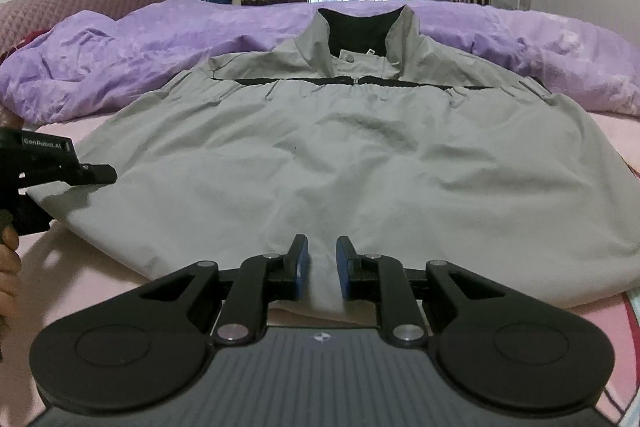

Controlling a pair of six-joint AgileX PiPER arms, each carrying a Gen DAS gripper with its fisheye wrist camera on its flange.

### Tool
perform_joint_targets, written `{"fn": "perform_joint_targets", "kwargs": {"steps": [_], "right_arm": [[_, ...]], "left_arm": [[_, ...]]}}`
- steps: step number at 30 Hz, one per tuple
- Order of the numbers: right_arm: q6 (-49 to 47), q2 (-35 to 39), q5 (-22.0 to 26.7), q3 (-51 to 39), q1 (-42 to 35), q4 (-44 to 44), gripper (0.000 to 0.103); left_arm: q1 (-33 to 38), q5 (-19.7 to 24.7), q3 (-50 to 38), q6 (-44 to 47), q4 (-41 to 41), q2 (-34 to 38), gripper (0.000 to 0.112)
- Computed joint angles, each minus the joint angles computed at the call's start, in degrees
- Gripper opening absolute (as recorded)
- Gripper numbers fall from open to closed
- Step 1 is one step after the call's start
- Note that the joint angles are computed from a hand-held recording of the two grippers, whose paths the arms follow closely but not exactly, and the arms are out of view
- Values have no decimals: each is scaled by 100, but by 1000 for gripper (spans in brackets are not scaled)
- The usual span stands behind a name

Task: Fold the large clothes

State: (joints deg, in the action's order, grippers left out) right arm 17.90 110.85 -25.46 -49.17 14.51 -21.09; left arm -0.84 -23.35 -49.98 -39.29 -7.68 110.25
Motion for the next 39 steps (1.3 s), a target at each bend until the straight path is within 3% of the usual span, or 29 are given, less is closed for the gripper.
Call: {"fn": "perform_joint_targets", "kwargs": {"steps": [4,8,12,16,21,23,25,29,34,38,39], "right_arm": [[-481,-10,-98,79,71,395,22],[847,-300,72,39,-325,-812,23],[454,-501,199,110,-698,-191,23],[1586,-204,572,-219,-1091,-1362,23],[922,11,-1,27,-1158,-830,23],[954,4,-29,48,-1177,-876,23],[1374,-26,-48,27,-1282,-1338,23],[3164,-116,-156,-150,-1752,-3039,23],[3052,-393,-437,41,-2346,-2951,24],[3227,-518,-676,120,-2977,-3321,24],[3199,-538,-715,150,-3128,-3349,24]], "left_arm": [[-22,78,-49,161,-123,-5,28],[-23,95,-52,230,-140,-6,29],[-91,91,-75,562,-463,14,29],[-175,24,-79,929,-787,42,29],[-189,44,-97,1023,-882,46,27],[-210,-44,-72,910,-765,22,16],[-284,-139,-57,1072,-911,-66,9],[-445,-362,-135,602,-397,-379,4],[-1178,-267,-938,634,44,-458,3],[-2024,-226,-2050,760,500,112,3],[-2245,10,-2520,734,638,402,4]]}}
